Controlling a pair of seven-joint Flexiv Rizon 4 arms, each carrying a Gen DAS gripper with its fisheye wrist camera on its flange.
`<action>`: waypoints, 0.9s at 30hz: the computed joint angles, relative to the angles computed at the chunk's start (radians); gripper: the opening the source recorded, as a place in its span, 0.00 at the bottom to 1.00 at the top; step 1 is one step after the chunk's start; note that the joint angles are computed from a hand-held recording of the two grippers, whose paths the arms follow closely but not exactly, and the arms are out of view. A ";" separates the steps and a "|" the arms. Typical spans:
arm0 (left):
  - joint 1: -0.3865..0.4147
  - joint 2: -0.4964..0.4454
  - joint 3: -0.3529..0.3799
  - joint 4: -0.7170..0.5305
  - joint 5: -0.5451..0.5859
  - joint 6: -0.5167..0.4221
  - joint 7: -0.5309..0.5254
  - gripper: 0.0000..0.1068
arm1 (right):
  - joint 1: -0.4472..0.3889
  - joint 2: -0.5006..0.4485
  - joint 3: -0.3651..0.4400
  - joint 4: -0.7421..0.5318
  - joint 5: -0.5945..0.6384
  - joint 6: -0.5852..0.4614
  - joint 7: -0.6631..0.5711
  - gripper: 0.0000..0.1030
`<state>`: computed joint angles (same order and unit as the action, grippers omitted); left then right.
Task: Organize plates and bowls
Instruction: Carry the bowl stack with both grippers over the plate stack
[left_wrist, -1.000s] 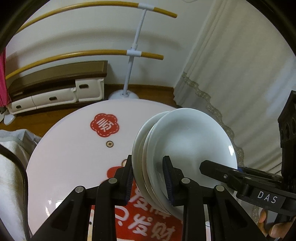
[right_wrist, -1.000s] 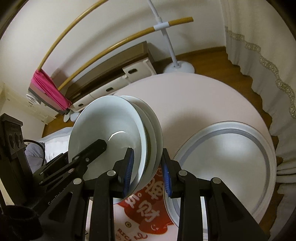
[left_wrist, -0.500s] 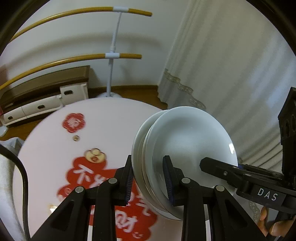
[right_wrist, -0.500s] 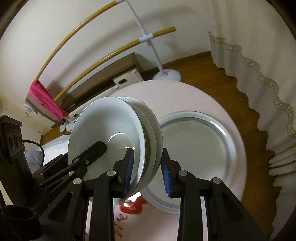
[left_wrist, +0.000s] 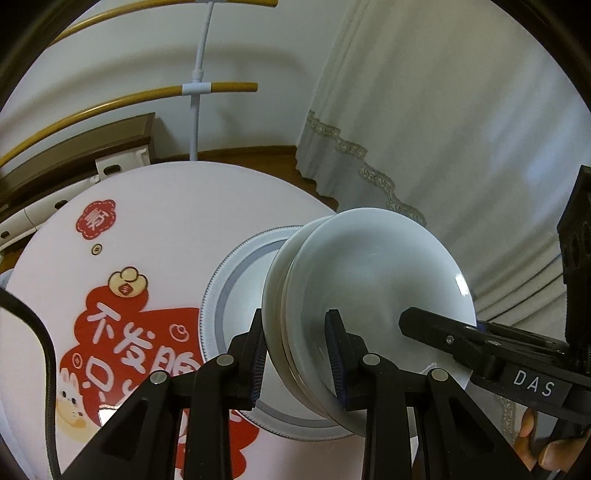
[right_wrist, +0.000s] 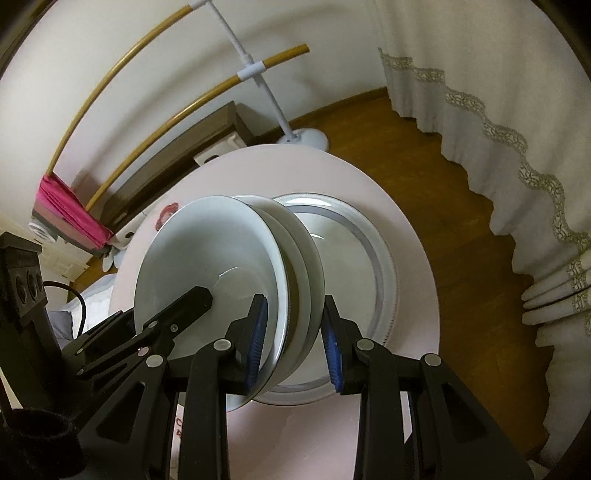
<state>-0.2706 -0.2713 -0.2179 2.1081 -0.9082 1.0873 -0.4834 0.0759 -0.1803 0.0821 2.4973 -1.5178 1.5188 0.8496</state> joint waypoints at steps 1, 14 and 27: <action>-0.002 -0.003 0.000 -0.001 0.003 0.002 -0.003 0.25 | -0.003 -0.002 -0.002 0.001 -0.006 0.004 0.003 0.28; 0.013 -0.049 -0.011 -0.025 0.046 -0.001 -0.041 0.24 | 0.016 -0.046 -0.006 0.000 0.053 0.020 -0.038 0.28; 0.026 -0.069 -0.019 -0.048 0.081 -0.019 -0.073 0.25 | 0.119 -0.037 -0.057 0.019 0.221 0.008 -0.147 0.29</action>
<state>-0.2448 -0.3400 -0.2372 2.0606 -0.8273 1.0685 -0.5563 0.1951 -0.2170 0.0247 2.5161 -1.2970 1.5273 0.7021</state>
